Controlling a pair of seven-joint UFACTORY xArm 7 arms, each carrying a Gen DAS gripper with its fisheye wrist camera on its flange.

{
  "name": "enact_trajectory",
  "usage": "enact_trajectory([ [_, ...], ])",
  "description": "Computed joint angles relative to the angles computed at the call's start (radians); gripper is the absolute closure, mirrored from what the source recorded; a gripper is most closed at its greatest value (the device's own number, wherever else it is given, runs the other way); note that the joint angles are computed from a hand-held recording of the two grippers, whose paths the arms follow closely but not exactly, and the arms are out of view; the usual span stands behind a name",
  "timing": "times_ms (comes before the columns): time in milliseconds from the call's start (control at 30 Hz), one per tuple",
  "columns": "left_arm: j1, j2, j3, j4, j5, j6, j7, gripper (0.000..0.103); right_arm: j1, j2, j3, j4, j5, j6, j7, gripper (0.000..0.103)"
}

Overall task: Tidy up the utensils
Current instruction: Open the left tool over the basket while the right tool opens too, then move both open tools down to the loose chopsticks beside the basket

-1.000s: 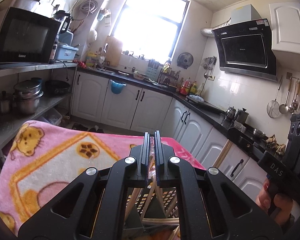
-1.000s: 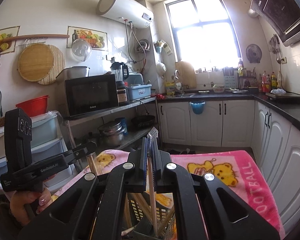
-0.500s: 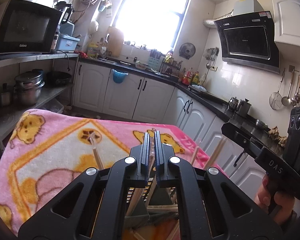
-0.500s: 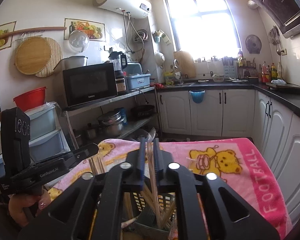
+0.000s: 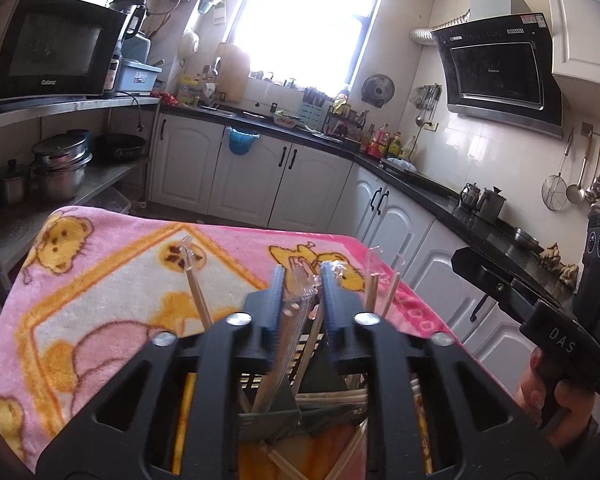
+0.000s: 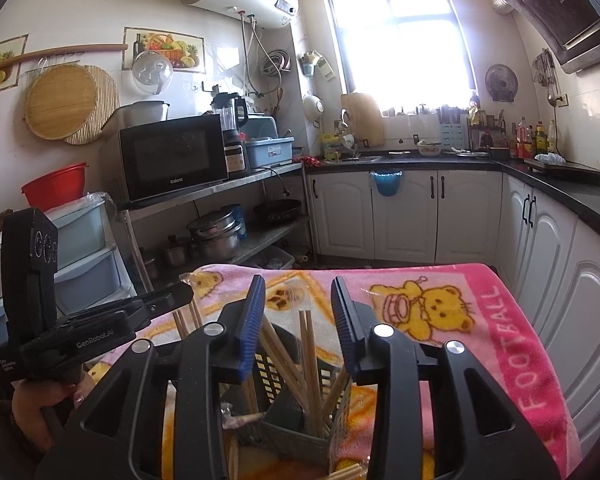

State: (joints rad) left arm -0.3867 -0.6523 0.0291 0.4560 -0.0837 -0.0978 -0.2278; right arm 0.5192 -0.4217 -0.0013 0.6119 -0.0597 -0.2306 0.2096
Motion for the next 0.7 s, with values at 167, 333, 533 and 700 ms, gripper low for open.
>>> enact_trajectory([
  [167,0.034,-0.023,-0.031,-0.013,0.002,0.017,-0.015,0.064,-0.009,-0.019,0.004,-0.019,0.004,0.017,-0.002,0.066],
  [333,0.065,-0.053,-0.06,-0.026,0.003,0.034,-0.035,0.048,-0.022,-0.04,0.017,-0.035,0.015,0.035,-0.007,0.063],
  [533,0.079,-0.091,-0.073,-0.046,0.009,0.052,-0.05,0.023,-0.031,-0.062,0.031,-0.05,0.027,0.049,-0.015,0.058],
  [700,0.104,-0.136,-0.096,-0.069,0.018,0.067,-0.064,0.012,-0.041,-0.089,0.047,-0.073,0.035,0.056,-0.019,0.057],
])
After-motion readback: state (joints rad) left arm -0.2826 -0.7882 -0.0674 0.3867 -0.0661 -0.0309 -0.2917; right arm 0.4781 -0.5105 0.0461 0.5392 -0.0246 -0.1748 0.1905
